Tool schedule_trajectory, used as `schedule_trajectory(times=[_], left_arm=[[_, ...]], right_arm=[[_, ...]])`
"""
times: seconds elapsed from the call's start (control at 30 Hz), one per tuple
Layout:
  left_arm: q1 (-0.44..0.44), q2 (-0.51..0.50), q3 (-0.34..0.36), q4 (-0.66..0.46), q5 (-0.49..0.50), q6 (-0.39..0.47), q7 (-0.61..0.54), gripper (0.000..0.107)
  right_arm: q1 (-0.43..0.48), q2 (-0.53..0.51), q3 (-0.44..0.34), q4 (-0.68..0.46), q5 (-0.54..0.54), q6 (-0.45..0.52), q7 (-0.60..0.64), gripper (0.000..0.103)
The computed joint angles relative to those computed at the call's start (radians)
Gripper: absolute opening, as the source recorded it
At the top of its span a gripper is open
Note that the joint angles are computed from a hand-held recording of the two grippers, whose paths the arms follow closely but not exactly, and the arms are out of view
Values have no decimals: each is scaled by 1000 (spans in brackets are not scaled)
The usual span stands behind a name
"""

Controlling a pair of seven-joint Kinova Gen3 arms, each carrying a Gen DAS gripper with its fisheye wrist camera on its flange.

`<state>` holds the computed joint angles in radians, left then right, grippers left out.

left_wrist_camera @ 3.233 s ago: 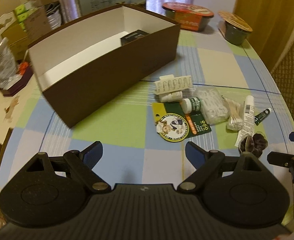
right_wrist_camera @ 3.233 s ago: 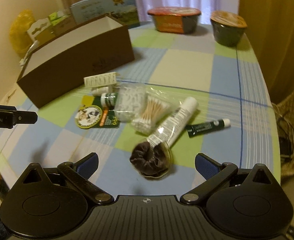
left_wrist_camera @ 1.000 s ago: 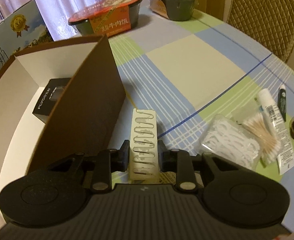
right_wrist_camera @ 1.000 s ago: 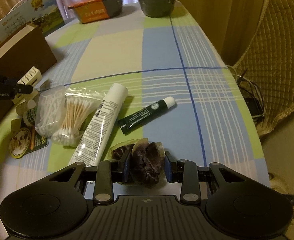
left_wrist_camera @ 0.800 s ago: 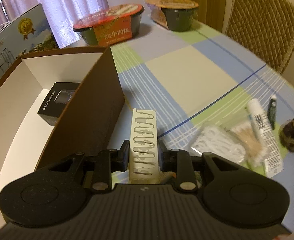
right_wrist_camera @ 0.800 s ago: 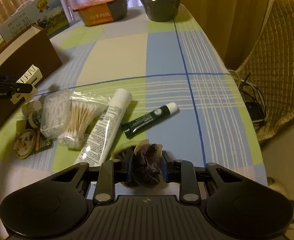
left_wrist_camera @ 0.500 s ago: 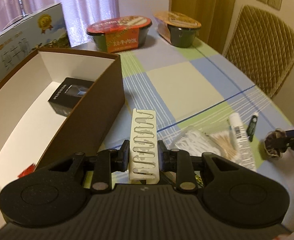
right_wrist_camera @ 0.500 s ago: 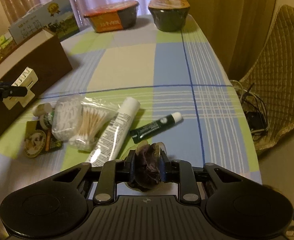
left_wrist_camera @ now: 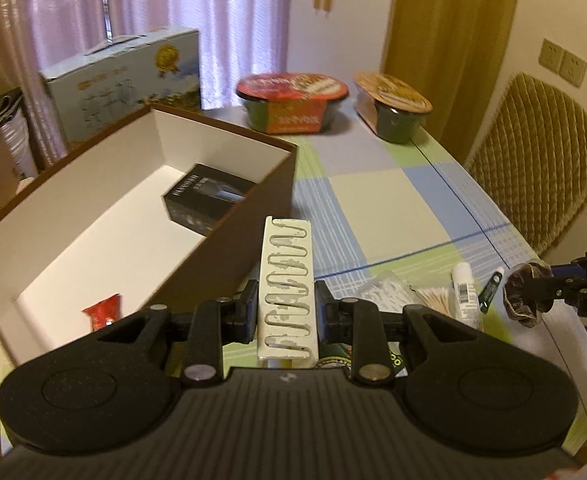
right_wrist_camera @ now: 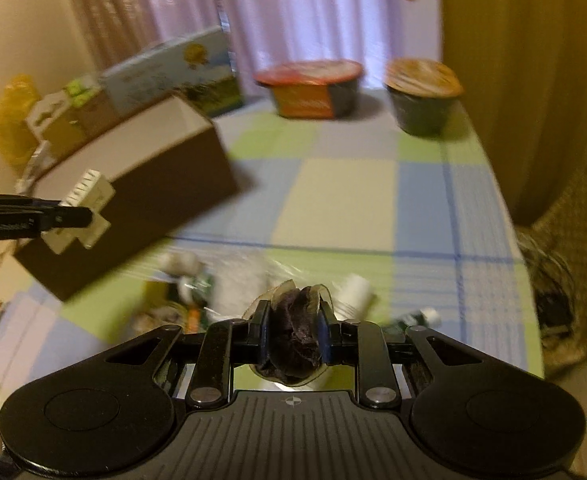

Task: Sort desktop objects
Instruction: 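Carry the white tray and brown scrunchie into the brown box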

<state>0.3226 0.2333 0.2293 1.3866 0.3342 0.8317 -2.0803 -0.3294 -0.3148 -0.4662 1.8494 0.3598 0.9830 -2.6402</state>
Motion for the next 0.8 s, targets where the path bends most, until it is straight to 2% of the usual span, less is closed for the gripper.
schedule_trajectory(times=[0.2, 0.43, 0.5, 0.67, 0.8], left_arm=[[-35, -38, -19, 17, 21, -19, 10, 23], [-70, -52, -39, 3, 25, -37, 21, 23], [-79, -46, -44, -12, 21, -39, 27, 23], [-99, -7, -50, -71, 16, -38, 52, 23], [-91, 52, -55, -144, -22, -35, 105, 23]], right_arm=[[-53, 68, 69, -58, -32, -130, 147, 21], [-108, 202, 128, -168, -55, -266, 306, 21], [-125, 246, 148, -207, -56, -292, 342, 21], [-156, 364, 220, -327, -146, -342, 494, 21], [-172, 477, 261, -457, -201, -317, 597, 21]])
